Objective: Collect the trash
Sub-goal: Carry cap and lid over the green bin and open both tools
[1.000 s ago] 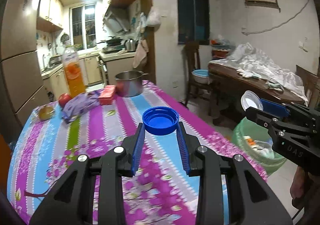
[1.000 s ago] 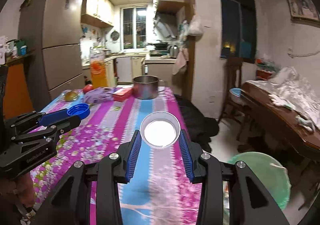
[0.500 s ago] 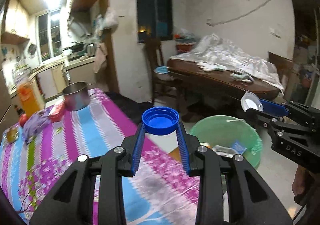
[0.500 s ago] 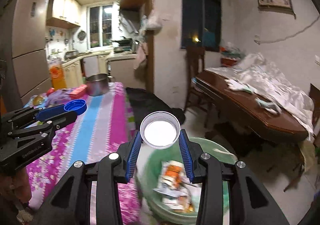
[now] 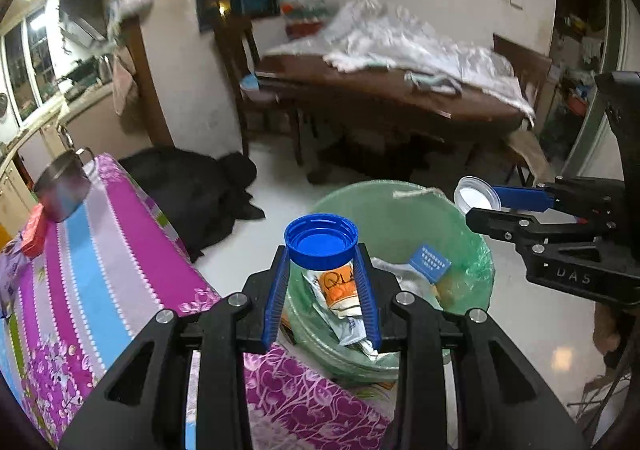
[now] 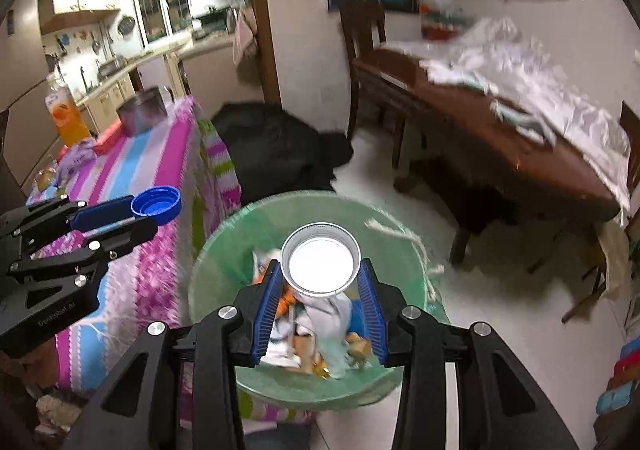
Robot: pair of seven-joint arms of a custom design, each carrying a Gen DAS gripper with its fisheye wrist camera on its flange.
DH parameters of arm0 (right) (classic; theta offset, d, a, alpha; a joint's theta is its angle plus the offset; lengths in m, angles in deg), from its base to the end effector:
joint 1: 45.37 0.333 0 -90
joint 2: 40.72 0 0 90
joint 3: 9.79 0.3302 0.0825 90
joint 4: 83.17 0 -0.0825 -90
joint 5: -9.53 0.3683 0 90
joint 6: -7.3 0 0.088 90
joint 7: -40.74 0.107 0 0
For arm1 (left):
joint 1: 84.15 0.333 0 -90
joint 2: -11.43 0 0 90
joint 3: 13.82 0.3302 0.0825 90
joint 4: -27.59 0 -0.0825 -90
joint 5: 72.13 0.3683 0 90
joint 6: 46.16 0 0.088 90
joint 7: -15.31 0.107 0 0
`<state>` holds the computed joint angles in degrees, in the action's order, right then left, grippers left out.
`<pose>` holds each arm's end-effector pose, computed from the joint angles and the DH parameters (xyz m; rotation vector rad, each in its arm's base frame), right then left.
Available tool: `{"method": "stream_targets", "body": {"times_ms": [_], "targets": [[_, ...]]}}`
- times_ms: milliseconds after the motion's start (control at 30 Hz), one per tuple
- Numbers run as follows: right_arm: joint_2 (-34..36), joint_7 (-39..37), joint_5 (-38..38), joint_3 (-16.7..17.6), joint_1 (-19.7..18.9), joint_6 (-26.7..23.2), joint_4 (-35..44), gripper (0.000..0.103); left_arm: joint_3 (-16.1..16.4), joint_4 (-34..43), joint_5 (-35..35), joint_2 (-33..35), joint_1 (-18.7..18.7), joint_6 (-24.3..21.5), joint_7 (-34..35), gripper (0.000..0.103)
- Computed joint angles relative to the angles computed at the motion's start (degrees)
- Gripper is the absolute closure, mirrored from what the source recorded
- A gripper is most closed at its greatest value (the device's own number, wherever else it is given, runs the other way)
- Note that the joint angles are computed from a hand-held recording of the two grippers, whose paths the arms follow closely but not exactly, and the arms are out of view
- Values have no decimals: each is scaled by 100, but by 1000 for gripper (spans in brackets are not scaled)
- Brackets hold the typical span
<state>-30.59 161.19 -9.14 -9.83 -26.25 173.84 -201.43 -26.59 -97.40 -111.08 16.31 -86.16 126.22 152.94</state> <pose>0.5725 0.2186 0.4472 -1.8752 1.7088 -0.5207 0.5658 -0.0990 0.4506 -1.3731 2.1626 -0.8624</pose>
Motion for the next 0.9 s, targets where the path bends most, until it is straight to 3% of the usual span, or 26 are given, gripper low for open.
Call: {"method": "stream_targets", "body": {"times_ms": [133, 200, 333, 900], "targets": [[273, -710, 756, 254, -246, -338, 268, 63, 230, 282, 1274, 321, -167, -454, -1010, 72], [371, -936, 984, 287, -284, -451, 355, 63, 227, 449, 1574, 469, -142, -709, -1284, 72], [480, -1101, 1159, 240, -253, -515, 408, 63, 306, 563, 2347, 692, -215, -754, -1961, 72], [595, -1223, 1354, 173, -198, -451, 412, 62, 136, 703, 2990, 886, -47, -740, -2537, 72]]}}
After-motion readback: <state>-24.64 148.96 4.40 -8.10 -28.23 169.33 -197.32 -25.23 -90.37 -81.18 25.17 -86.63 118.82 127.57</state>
